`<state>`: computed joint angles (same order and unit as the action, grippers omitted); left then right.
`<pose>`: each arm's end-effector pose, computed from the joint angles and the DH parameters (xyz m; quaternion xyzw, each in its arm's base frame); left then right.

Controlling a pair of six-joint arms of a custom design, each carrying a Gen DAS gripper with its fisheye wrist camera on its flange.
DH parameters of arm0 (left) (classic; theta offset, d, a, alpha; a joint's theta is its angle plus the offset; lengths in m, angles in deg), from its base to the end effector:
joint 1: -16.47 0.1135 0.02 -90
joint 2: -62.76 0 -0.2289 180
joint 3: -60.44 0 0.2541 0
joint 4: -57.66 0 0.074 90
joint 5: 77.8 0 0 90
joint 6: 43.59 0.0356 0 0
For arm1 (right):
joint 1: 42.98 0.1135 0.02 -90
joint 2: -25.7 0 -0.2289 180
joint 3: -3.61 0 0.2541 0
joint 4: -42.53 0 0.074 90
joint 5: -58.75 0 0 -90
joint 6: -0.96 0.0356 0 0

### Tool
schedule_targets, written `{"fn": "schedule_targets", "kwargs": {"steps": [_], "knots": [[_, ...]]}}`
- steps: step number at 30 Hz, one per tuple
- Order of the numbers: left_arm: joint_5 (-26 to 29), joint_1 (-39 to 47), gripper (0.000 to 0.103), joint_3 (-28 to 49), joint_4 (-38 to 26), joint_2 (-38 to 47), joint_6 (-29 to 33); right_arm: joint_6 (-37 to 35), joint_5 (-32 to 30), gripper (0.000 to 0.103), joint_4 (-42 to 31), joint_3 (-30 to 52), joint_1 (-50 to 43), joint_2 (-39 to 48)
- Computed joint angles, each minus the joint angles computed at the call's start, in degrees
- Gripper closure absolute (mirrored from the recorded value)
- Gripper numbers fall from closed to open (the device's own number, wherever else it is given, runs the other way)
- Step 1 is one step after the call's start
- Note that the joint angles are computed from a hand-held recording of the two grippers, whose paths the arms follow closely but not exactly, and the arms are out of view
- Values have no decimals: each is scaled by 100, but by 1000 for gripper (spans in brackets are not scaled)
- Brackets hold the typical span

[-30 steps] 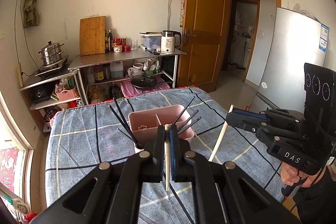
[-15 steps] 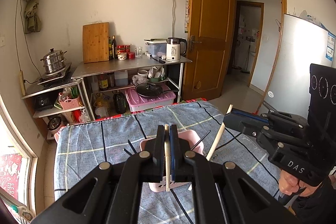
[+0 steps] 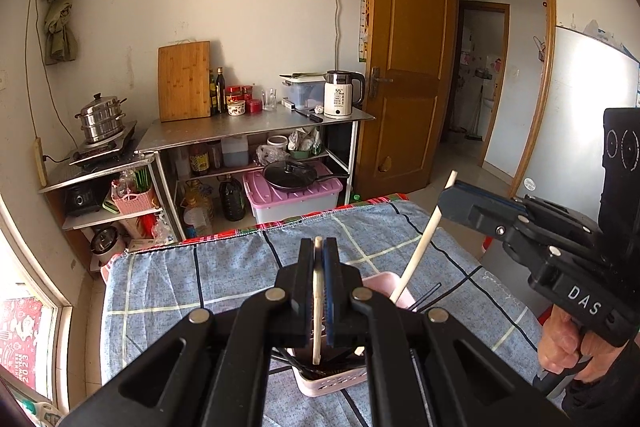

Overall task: Organize utensils
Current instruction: 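Lift the wooden chopsticks upright and lower both tools over the basket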

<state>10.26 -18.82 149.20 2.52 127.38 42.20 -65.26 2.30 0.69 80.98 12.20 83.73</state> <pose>0.2029 -0.1421 0.3678 0.2251 0.8407 -0.1525 0.4684 0.1500 0.1811 0.3522 -0.0611 0.8098 0.1530 0.5631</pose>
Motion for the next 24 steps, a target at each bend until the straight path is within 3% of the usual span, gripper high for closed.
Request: {"fn": "schedule_targets", "kwargs": {"steps": [9, 24], "knots": [[361, 172, 98, -645, 580, -7, -22, 28, -450, 99, 339, -459, -396, 87], [542, 269, 97, -1088, 648, 22, -160, 248, -1009, 99, 28, -812, -645, 237]]}}
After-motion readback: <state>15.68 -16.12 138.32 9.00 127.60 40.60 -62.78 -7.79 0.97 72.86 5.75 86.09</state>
